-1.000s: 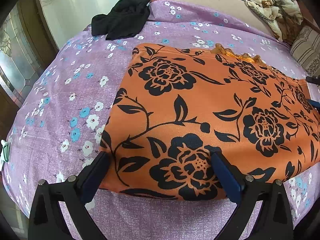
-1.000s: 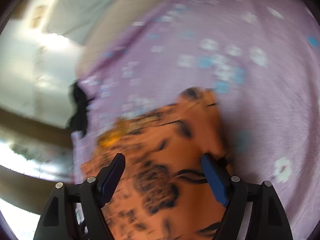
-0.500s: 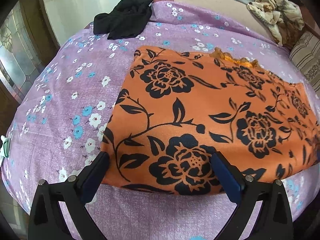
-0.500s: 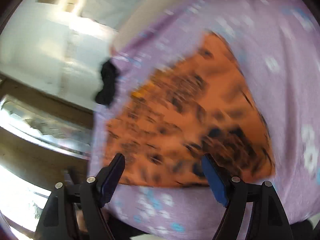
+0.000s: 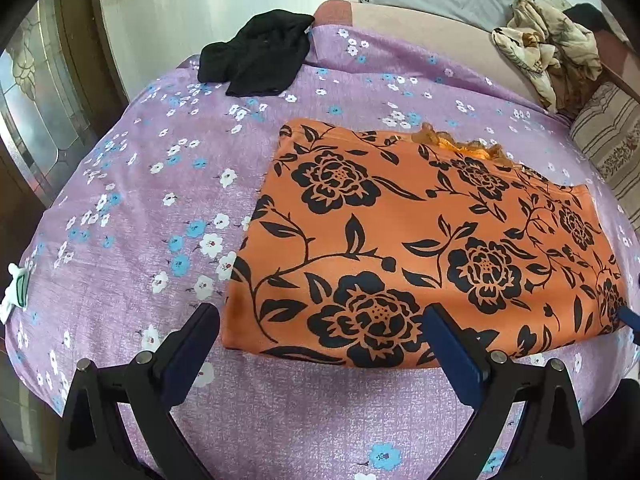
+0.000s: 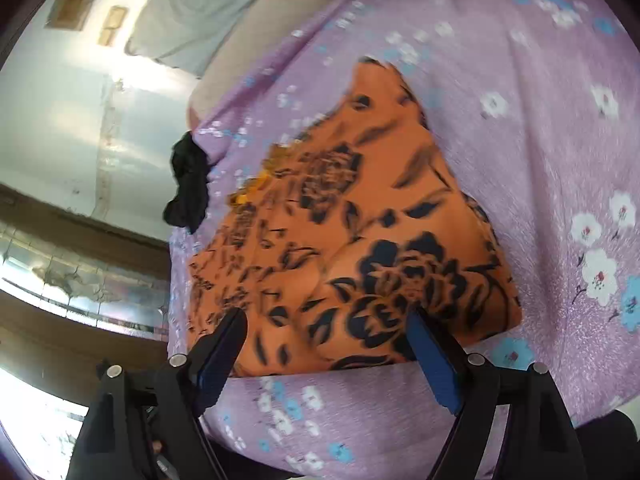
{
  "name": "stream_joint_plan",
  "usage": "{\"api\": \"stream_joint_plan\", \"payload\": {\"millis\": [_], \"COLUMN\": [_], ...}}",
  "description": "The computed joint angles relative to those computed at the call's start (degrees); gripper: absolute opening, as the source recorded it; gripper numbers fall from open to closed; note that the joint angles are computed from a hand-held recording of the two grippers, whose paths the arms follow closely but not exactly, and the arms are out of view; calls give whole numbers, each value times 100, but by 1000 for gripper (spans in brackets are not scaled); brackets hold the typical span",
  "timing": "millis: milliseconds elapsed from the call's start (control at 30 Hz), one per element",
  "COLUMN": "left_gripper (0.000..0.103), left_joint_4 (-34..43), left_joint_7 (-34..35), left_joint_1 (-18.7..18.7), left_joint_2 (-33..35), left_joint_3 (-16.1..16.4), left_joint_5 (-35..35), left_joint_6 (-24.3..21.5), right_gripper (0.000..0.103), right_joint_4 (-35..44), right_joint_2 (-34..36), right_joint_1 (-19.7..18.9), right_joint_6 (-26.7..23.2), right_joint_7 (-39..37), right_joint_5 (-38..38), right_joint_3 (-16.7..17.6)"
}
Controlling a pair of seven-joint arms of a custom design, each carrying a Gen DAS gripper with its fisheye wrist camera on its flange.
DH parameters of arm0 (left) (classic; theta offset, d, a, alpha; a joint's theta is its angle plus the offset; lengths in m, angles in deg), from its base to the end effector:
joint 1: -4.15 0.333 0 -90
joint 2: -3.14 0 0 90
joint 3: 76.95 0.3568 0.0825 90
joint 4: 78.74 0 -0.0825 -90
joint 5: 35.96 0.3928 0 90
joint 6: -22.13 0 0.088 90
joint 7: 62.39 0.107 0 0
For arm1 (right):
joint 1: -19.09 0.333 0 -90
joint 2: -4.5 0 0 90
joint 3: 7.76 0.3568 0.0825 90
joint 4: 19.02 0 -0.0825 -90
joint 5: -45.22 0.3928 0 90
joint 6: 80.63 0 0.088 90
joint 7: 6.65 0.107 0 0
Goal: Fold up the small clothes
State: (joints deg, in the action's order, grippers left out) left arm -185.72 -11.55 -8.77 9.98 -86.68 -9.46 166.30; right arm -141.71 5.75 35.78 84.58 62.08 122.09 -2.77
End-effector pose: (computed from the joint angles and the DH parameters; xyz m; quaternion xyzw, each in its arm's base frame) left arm 0.5969 -0.2478 0.5467 -0.6698 0.6759 -0.2081 0.2264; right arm 0.5543 0.1595 0.4776 -0.4695 0.7571 0.0620 0.4499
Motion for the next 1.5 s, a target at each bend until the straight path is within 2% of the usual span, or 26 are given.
{"api": "stream_joint_plan", "payload": {"millis": [33,100,133,200,333,467,600,667,767,900,1000,1133,1233,1300,1333,1400,1433,1500], "left_gripper": [101,101,101,101,101,101,101,101,101,101,101,101,101,101,101,101,101,101], "left_joint_4": [16,9,2,-44,-64,-18,29,45,132,260,262,393,504,609,665,780,848,940], "left_joint_7": [-3,-4,8,27,23,-15,45,-10,-173,-205,-271,-269,-275,-247,-269,-234,-206,-149], "left_joint_1": [2,1,-1,-10,12,1,-47,-61,-105,-149,-187,-229,-288,-340,-377,-419,-442,-493], "left_joint_2": [4,-10,-19,-60,-65,12,73,83,141,230,229,330,419,501,548,648,703,767], "left_joint_3": [-2,-8,-12,-16,-19,-20,-25,-17,2,-6,11,7,16,26,39,40,40,47], "left_joint_5": [-32,-72,-78,-30,-24,-46,-43,-56,-4,-59,33,37,112,174,236,228,214,224], "left_joint_6": [-19,-27,-33,-25,-8,16,7,24,-15,-72,2,-31,-33,-96,-127,-194,-251,-330], "right_gripper": [85,87,87,86,86,86,87,87,87,87,86,86,86,86,86,86,86,86], "right_joint_4": [33,4,5,-40,-187,-459,-516,-459,-409,-319,-234,-276,-249,-154,-155,-269,-293,-248], "right_joint_2": [22,157,266,142,-240,-339,-296,-189,-128,-26,29,-14,-4,2,12,50,67,84], "right_joint_1": [10,78,-55,-107,41,172,144,130,71,71,78,65,52,68,86,88,72,45], "right_joint_6": [48,123,-49,85,97,128,43,199,254,510,704,843,894,1054,1106,1100,1077,1089], "right_joint_7": [-214,210,275,-233,-613,-669,-754,-291,-28,599,478,354,354,-148,-72,604,688,237], "right_joint_5": [73,-390,-303,427,566,1206,1717,1307,1386,801,1208,1373,1126,1310,1087,311,259,731], "right_joint_3": [14,-69,-23,47,76,21,-37,-31,-62,-26,11,6,-11,11,23,14,17,48]}}
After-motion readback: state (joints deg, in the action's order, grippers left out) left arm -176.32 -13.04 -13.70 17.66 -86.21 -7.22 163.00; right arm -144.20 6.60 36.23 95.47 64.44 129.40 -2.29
